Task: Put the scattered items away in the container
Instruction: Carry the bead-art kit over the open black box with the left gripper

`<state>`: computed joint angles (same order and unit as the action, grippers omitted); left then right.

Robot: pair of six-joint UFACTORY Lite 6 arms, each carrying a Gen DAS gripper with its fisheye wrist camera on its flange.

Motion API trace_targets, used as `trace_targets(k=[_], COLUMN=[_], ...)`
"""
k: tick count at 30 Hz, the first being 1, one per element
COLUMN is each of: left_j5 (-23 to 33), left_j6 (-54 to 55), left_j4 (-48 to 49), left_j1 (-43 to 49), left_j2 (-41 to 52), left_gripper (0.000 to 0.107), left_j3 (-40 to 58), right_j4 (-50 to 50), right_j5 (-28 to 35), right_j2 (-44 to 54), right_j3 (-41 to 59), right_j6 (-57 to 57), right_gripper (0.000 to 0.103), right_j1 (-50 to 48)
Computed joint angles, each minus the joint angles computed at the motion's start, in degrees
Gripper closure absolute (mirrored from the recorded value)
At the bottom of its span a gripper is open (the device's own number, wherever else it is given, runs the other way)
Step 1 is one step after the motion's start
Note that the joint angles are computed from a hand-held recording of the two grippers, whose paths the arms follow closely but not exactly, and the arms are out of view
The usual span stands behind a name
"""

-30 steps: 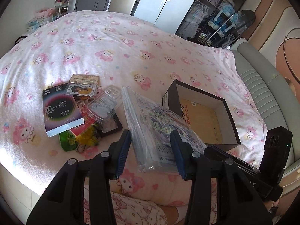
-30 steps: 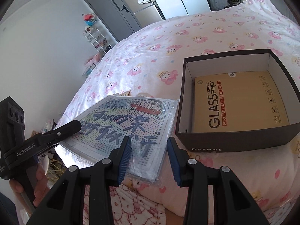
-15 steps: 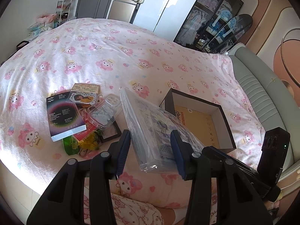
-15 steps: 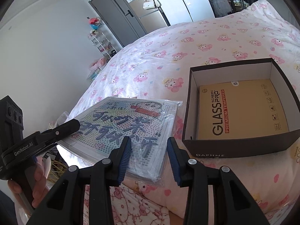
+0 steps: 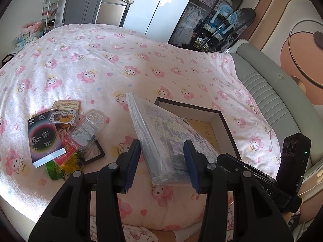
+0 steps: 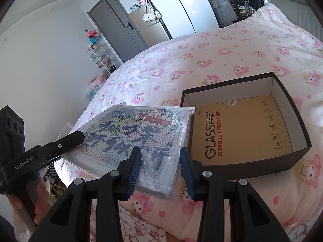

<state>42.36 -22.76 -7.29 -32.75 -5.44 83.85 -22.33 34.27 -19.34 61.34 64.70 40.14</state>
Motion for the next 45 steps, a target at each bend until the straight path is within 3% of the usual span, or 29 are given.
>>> trace_targets(k=[17,33,40,45], left_j5=[-1.4,1.0,4.1,3.7], left_j6=[1.2,7.6,7.5,7.8], left_j4=[-2.9,-12.4,-12.7,-11.8], left_j1=[-6.5,-4.5,-5.1,-5.7], left_j2=[18.8,45.0,53.3,53.3], left_gripper=[0.062,0.061,0.060,0.060], left_j3=[15.4,37.3,44.9,42.8], right_j4=[12.1,27.8,28.6,30.3], right_j5=[3.0,0.6,0.6,-0.9], right_j2=[-7.6,8.1,13.1,12.2], right_j3=[-5.6,-0.5,0.1,-4.0], right_j6=[-18.3,-48.5,-52.3,-52.4], right_gripper=[0.066,0.066,0.066,0.066], right_j1=[-15.8,-34.1,-37.0,-37.2])
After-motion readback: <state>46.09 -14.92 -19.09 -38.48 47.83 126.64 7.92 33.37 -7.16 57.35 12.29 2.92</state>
